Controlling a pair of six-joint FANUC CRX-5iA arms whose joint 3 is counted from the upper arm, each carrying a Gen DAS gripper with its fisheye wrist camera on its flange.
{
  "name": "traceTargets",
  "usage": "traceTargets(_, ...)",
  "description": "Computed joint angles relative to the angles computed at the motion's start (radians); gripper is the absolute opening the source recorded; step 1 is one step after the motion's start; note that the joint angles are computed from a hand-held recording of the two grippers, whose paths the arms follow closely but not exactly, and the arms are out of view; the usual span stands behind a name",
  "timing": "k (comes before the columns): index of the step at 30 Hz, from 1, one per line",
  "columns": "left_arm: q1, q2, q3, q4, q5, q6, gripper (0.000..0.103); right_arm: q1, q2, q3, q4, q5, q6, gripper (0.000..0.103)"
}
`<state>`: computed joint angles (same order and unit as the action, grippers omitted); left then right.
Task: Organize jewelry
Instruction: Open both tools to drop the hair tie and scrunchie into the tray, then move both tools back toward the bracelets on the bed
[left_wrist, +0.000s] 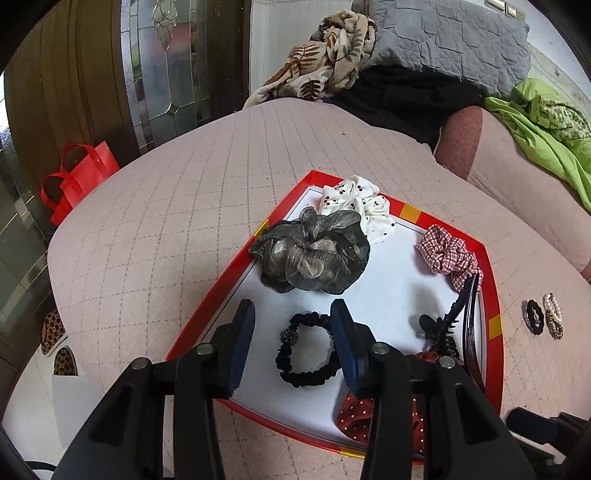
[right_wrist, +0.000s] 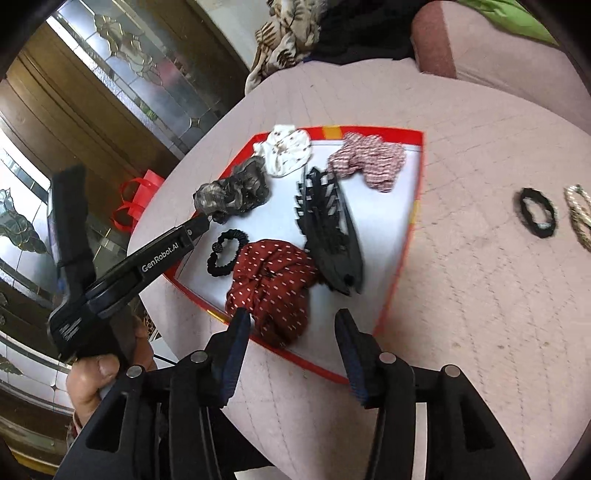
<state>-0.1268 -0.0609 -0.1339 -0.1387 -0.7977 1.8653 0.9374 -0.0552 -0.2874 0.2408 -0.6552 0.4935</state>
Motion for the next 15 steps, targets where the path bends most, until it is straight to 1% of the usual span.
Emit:
traceTargets(4, -0.009, -0.017, -0.012, -0.015, 0.011, 0.017, 0.041, 0.017, -0.072, -0.08, 0.083, -0.012, -0.081, 0.054)
traceTargets(7, -0.039, -0.034, -0.01, -0.074, 0.007, 0.065, 0.041, 0.042, -0.126, -0.152, 0.21, -0.054, -0.2, 0.054)
traceTargets(10, -0.104, -0.056, 0.003, -0.181, -0.006, 0.135, 0.041, 0.065, -0.189, -0.225, 0.32, -0.116, -0.326, 0.054)
traceTargets(11, -0.138, -0.062, 0.011, -0.225, -0.019, 0.16, 0.041, 0.071, -0.206, -0.24, 0.337, -0.14, -0.352, 0.054)
traceTargets(12, -0.159, -0.064, 0.017, -0.244, -0.028, 0.167, 0.041, 0.077, -0.231, -0.262, 0.349, -0.173, -0.381, 0.054)
traceTargets(15, -0.234, -0.068, 0.036, -0.291, -0.055, 0.161, 0.041, 0.078, -0.296, -0.309, 0.34, -0.219, -0.426, 0.054)
